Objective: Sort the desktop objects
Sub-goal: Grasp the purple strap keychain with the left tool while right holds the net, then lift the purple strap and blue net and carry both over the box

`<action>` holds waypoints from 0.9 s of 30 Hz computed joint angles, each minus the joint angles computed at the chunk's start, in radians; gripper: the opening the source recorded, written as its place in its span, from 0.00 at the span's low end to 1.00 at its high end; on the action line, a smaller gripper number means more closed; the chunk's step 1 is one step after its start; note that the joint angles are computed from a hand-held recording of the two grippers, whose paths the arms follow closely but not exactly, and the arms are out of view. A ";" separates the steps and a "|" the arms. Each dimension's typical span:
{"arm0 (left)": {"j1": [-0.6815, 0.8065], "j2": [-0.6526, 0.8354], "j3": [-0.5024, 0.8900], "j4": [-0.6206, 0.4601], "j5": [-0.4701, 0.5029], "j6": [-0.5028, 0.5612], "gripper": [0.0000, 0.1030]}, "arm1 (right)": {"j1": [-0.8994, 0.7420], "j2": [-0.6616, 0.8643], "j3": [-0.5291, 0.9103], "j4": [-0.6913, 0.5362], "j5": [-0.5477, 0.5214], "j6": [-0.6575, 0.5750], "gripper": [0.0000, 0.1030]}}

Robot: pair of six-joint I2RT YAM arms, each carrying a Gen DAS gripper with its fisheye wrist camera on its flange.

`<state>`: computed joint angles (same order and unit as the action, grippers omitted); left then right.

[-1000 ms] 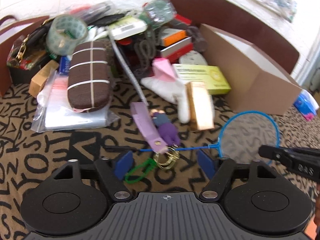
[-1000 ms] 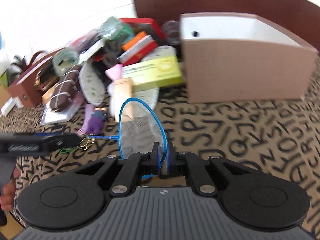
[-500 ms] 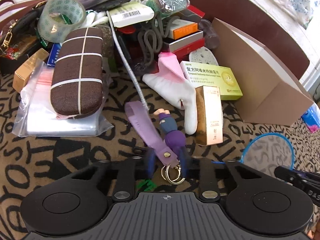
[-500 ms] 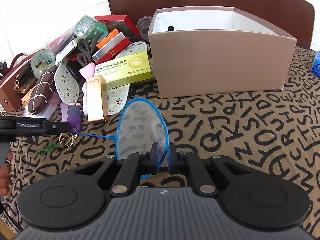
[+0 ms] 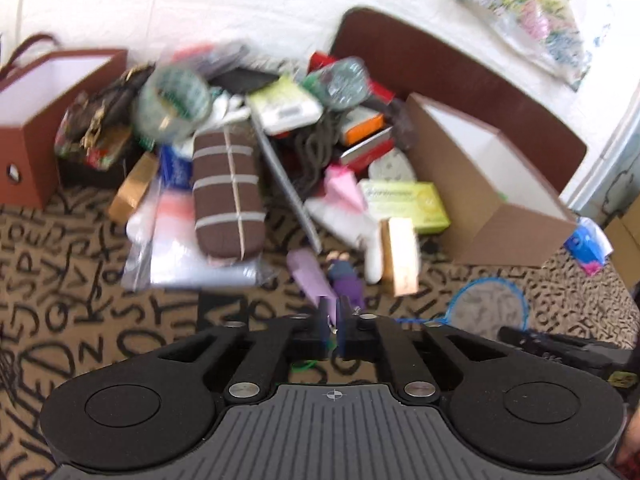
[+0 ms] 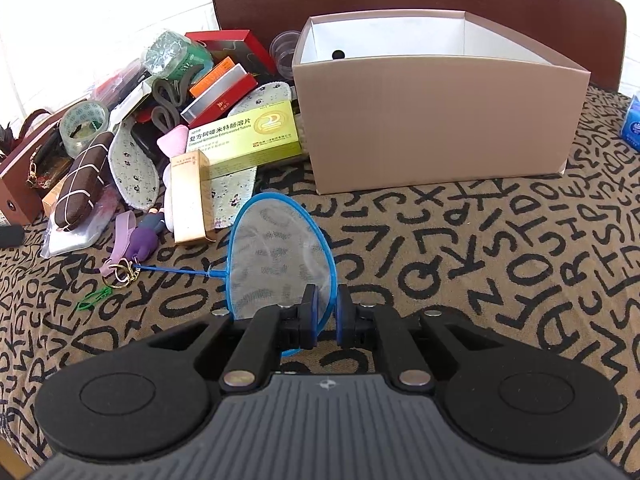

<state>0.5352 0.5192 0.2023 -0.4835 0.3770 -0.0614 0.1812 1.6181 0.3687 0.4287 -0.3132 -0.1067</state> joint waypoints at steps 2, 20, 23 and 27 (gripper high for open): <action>-0.070 0.043 -0.062 0.129 -0.078 -0.120 0.63 | 0.016 -0.002 -0.008 0.012 0.014 0.001 0.13; -0.228 0.497 -0.077 0.554 -0.120 -0.223 0.14 | -0.007 0.045 0.035 -0.022 -0.001 -0.014 0.13; -0.112 0.257 -0.070 0.298 -0.024 -0.129 0.13 | -0.010 0.046 0.032 -0.013 0.002 -0.005 0.13; 0.130 0.077 -0.044 0.012 0.116 0.069 0.13 | -0.022 0.037 0.026 -0.015 -0.012 -0.008 0.13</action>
<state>0.6650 0.5967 0.1581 -0.4720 0.4932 0.0081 0.1596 1.6554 0.3952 0.4136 -0.3249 -0.1144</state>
